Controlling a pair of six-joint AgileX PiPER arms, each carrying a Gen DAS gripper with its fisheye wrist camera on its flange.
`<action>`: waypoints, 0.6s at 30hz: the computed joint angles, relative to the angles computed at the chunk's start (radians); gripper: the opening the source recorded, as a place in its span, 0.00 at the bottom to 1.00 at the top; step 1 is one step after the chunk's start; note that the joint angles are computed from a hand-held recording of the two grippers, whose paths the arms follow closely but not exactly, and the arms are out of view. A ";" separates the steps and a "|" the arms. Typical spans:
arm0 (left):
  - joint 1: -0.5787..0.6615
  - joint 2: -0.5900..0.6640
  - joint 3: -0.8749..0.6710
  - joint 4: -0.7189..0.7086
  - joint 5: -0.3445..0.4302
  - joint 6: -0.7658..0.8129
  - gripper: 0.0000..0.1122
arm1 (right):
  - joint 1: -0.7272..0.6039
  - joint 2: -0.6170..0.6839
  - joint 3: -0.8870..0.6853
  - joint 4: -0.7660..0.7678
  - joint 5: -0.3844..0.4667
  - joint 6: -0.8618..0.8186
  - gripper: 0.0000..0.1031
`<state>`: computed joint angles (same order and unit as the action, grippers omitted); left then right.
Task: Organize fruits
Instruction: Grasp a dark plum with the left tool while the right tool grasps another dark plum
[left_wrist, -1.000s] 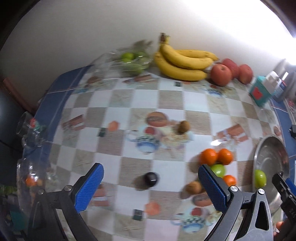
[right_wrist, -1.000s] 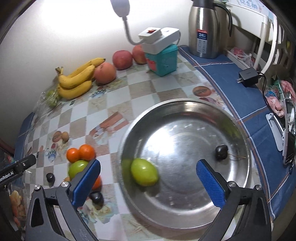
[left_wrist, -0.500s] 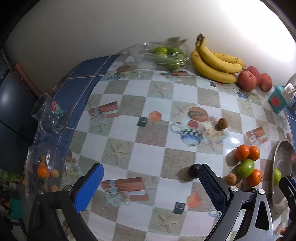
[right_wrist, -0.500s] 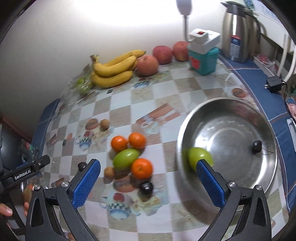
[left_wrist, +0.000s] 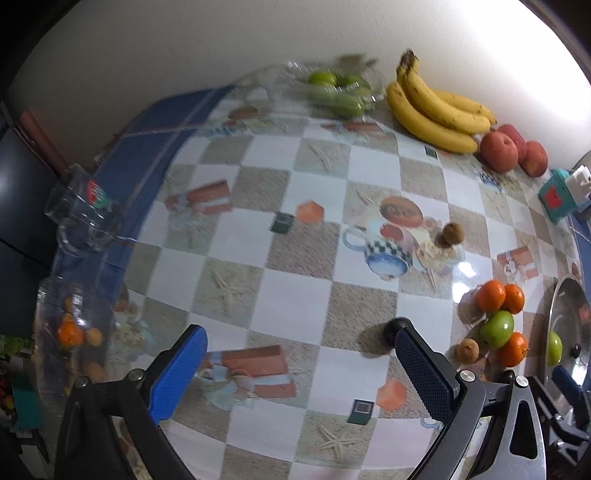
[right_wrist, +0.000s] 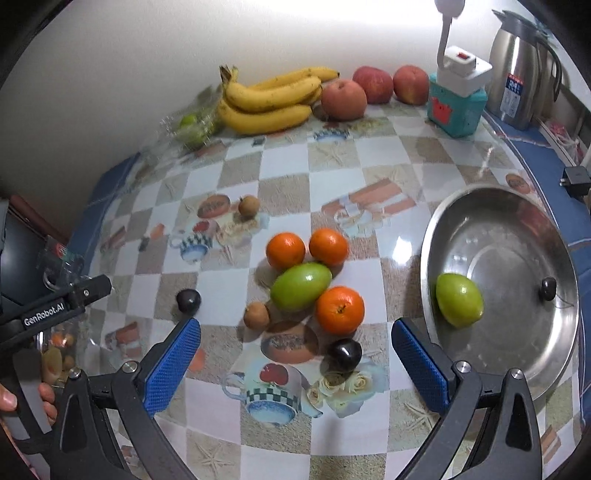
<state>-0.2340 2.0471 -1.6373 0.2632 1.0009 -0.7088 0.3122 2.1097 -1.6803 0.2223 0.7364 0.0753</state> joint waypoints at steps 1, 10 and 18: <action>-0.001 0.008 -0.005 -0.007 0.001 0.005 0.92 | -0.003 0.010 -0.006 0.008 0.010 -0.003 1.00; 0.005 0.062 -0.043 -0.117 -0.028 0.066 0.92 | -0.015 0.061 -0.038 0.046 0.071 -0.025 1.00; -0.007 0.115 -0.095 -0.166 -0.035 0.115 0.90 | -0.013 0.093 -0.065 0.004 0.107 0.011 1.00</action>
<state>-0.2413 2.1617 -1.7319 0.0968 0.9657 -0.5941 0.2993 2.2031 -1.7457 0.2263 0.8433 0.0865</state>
